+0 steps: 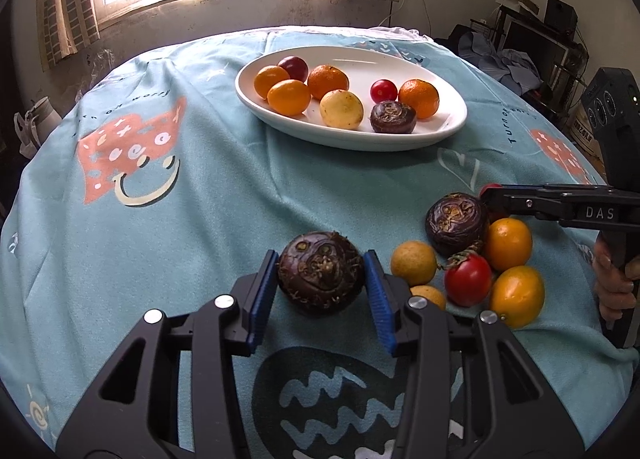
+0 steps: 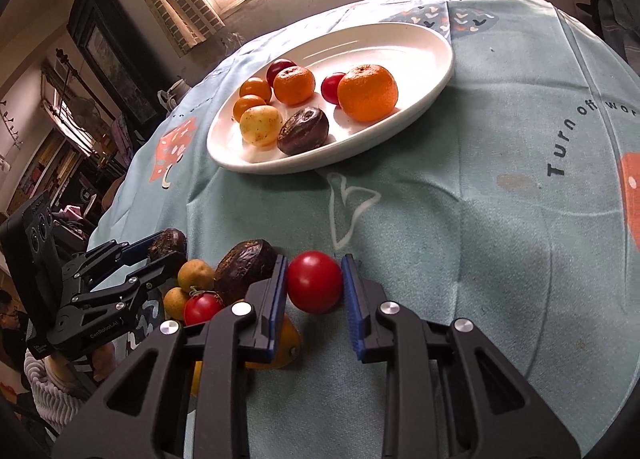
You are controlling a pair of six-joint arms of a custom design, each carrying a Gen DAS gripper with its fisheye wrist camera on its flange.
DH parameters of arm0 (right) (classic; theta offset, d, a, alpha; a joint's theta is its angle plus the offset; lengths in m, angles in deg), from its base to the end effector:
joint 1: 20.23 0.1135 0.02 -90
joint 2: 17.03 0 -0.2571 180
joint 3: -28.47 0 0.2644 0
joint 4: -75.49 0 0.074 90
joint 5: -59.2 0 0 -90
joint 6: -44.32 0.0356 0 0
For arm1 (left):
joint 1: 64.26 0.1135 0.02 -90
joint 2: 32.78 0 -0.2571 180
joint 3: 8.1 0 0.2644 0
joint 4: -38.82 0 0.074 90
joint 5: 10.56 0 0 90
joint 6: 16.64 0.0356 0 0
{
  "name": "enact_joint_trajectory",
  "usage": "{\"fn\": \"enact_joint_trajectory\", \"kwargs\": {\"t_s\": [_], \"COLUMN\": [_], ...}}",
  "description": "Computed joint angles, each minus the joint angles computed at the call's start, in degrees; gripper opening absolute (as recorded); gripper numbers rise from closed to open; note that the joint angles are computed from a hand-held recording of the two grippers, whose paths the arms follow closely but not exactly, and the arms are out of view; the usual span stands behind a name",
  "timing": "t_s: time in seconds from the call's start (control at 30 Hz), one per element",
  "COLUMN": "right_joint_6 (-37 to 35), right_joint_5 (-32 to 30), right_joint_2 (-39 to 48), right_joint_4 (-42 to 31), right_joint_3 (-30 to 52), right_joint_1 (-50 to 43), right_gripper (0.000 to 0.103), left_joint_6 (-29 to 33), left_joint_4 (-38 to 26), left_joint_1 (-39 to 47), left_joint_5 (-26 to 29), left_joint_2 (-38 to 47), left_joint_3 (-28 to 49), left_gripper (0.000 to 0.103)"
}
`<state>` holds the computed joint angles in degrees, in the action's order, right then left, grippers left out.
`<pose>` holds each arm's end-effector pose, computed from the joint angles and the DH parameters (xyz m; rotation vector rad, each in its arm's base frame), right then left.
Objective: Organize fruits
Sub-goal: 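Lower the date and tomato onto the plate and open both grippers, then move both open grippers back to the fruit on the cloth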
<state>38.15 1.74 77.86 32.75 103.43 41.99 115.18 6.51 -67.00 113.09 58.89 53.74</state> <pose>0.1746 0.2903 0.1871 0.6285 2.3679 0.3600 0.3040 -0.0343 0.1473 1.1001 2.1997 -0.4955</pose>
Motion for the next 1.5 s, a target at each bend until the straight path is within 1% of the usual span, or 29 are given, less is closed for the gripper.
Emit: {"fn": "enact_joint_trajectory", "kwargs": {"t_s": [0.07, 0.1, 0.17, 0.2, 0.27, 0.37, 0.47, 0.57, 0.63, 0.77, 0.83, 0.9, 0.93, 0.97, 1.0, 1.03, 1.07, 1.13, 1.2, 1.27, 1.33, 1.4, 1.43, 1.47, 1.5], "right_joint_6": [0.7, 1.3, 3.8, 4.6, 3.9, 0.1, -4.9, -10.9, -13.5, -14.2, -15.0, -15.0, -15.0, -14.7, -14.5, -14.2, -13.2, -11.8, -11.2, -7.9, -3.8, 2.0, 5.4, 8.2, 9.9], "right_joint_5": [3.3, 6.1, 12.0, 13.7, 15.2, 16.2, 17.1, 15.5, 13.8, 9.0, 6.0, 5.8, 6.1, 6.4, 6.7, 7.5, 9.7, 14.1, 16.2, 18.2, 19.7, 21.1, 21.7, 21.9, 21.7], "right_joint_2": [-1.0, -1.7, -2.2, -2.8, -4.1, -5.5, -4.0, -0.9, 1.6, 3.0, 3.6, 3.7, 3.2, 2.9, 2.6, 2.3, 2.1, 2.1, 2.5, 3.4, 4.5, 6.9, 8.6, 10.2, 11.8], "right_joint_4": [-1.3, -2.9, -9.4, -11.7, -15.2, -17.4, -18.1, -16.1, -14.1, -8.4, -7.3, -7.2, -6.6, -6.7, -6.9, -7.6, -8.7, -12.4, -16.4, -20.9, -25.0, -30.4, -33.6, -36.7, -39.5], "right_joint_3": [0.2, 0.7, 3.4, 4.3, 6.2, 9.0, 12.9, 15.3, 15.8, 11.5, 10.3, 9.9, 9.4, 9.4, 9.8, 10.4, 11.1, 13.4, 16.2, 18.4, 19.5, 21.1, 22.2, 23.4, 24.8], "right_joint_1": [1.1, 2.0, 3.7, 3.8, 2.5, -1.2, -5.6, -10.5, -13.8, -19.2, -20.8, -21.1, -20.9, -20.7, -20.1, -19.4, -18.0, -15.0, -12.5, -9.1, -5.0, -0.8, 1.4, 3.1, 4.7], "right_gripper": [0.027, 0.027, 0.027, 0.027, 0.027, 0.027, 0.027, 0.027, 0.027, 0.028, 0.029, 0.031, 0.031, 0.031, 0.039, 0.053, 0.067, 0.067, 0.067, 0.068, 0.072, 0.082, 0.084, 0.089, 0.091], "left_joint_6": [-1.1, -2.0, -4.9, -6.6, -10.8, -18.5, -25.4, -29.2, -30.2, -30.4, -30.3, -31.8, -32.2, -32.1, -31.7, -31.3, -30.9, -29.8, -28.6, -27.7, -26.6, -25.3, -24.7, -23.8, -22.4], "left_joint_4": [0.8, 1.7, 3.2, 3.5, 4.5, 8.1, 11.5, 12.6, 12.0, 11.4, 10.5, 12.2, 13.3, 14.3, 14.7, 15.0, 15.3, 16.4, 17.3, 17.2, 17.4, 19.7, 20.6, 20.4, 19.4], "left_joint_1": [0.6, 0.6, -0.2, -0.8, -2.9, -7.7, -12.6, -16.4, -18.5, -20.5, -20.7, -20.0, -19.9, -19.8, -19.7, -19.5, -19.3, -18.6, -17.5, -15.3, -13.2, -11.0, -10.0, -9.0, -8.0], "left_joint_5": [0.8, 0.8, 0.5, 0.7, 0.1, -3.8, -8.6, -12.7, -15.2, -15.8, -15.1, -13.7, -14.2, -14.7, -14.8, -14.7, -14.7, -14.8, -15.0, -13.0, -10.9, -9.9, -9.6, -8.8, -7.1], "left_joint_2": [-0.5, -1.0, -2.6, -3.2, -4.3, -4.6, -1.9, 3.3, 7.8, 14.0, 15.4, 14.6, 13.8, 12.9, 12.2, 11.5, 10.5, 8.3, 5.8, 2.8, -0.8, -5.4, -7.5, -9.3, -11.0], "left_joint_3": [-0.2, -0.4, -0.6, 0.0, 1.9, 5.5, 9.5, 13.9, 17.1, 20.7, 22.0, 20.9, 20.1, 19.2, 18.6, 17.9, 16.9, 14.4, 11.5, 8.4, 4.4, -1.5, -4.2, -6.3, -7.9], "left_gripper": [0.044, 0.044, 0.044, 0.044, 0.044, 0.044, 0.044, 0.044, 0.044, 0.044, 0.045, 0.058, 0.067, 0.067, 0.067, 0.067, 0.068, 0.069, 0.071, 0.074, 0.077, 0.084, 0.086, 0.087, 0.087]}}
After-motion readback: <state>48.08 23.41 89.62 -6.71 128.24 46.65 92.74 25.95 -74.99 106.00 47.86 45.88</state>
